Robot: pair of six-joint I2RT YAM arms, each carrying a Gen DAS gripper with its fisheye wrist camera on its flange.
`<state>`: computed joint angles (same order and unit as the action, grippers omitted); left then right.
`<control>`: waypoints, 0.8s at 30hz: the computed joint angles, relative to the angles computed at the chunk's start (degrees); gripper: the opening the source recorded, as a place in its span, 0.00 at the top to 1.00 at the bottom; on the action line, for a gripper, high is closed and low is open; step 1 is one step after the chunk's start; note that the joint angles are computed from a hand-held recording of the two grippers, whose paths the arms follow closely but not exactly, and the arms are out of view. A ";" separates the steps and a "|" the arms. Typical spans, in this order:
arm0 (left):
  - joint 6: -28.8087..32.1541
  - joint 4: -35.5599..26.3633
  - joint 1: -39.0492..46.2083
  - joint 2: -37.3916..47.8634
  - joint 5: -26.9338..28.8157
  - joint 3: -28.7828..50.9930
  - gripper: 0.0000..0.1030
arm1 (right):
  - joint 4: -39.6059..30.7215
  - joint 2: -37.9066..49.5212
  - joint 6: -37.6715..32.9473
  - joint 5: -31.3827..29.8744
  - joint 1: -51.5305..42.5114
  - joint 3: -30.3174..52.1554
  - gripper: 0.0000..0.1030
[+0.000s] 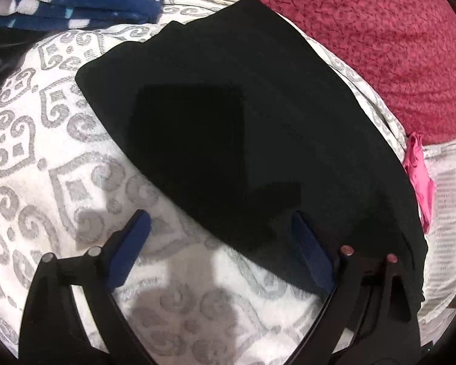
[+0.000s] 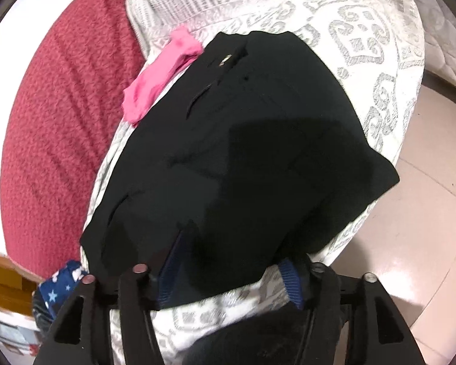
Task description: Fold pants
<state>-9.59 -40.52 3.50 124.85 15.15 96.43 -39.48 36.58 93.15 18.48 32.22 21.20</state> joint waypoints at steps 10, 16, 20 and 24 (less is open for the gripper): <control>-0.51 2.39 -0.91 -0.50 -2.32 1.45 0.94 | -6.58 -1.69 1.10 9.09 6.53 3.65 0.91; 1.06 3.94 0.92 -8.22 -0.81 -3.76 0.94 | -11.78 3.48 0.11 16.95 12.23 11.82 0.92; 1.01 2.07 1.50 -10.97 0.28 -2.02 0.94 | -15.94 2.34 -0.23 20.56 13.47 15.72 0.93; 2.02 0.88 1.01 -13.64 -0.38 0.80 0.94 | -19.76 4.70 -3.47 24.83 14.71 22.10 0.93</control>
